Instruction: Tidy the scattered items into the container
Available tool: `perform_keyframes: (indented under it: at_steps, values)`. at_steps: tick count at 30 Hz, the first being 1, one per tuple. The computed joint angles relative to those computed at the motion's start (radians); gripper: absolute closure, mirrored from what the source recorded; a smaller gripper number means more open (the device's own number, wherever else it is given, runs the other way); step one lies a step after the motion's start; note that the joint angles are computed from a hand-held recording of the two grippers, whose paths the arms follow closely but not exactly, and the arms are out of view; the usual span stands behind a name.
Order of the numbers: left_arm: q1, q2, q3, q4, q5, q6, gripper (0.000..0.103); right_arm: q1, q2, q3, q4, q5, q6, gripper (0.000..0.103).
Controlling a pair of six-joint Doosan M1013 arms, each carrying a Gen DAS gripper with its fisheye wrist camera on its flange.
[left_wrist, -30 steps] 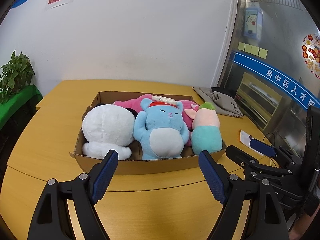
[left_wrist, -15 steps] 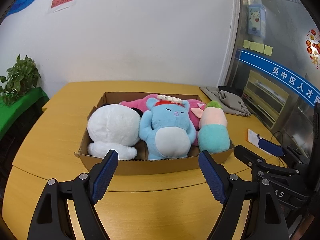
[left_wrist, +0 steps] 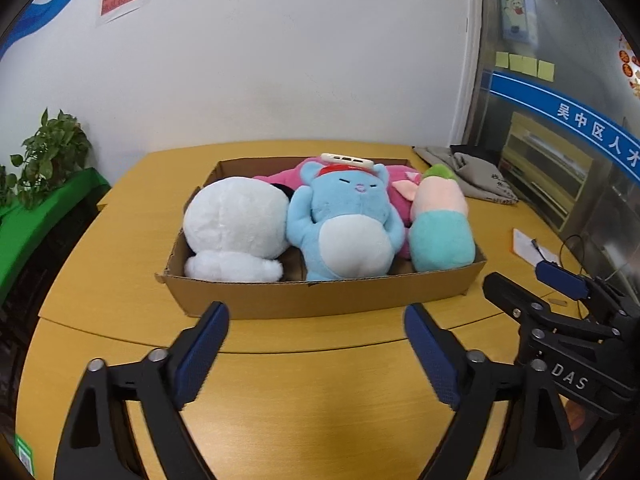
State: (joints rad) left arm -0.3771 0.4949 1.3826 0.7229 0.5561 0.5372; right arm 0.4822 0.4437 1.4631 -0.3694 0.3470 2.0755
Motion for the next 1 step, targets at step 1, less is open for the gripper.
perform_keyframes:
  at_steps: [1]
  values:
    - [0.0, -0.001, 0.003, 0.0, -0.003, -0.006, 0.008, 0.0, -0.001, 0.003, 0.001, 0.002, -0.002, 0.024]
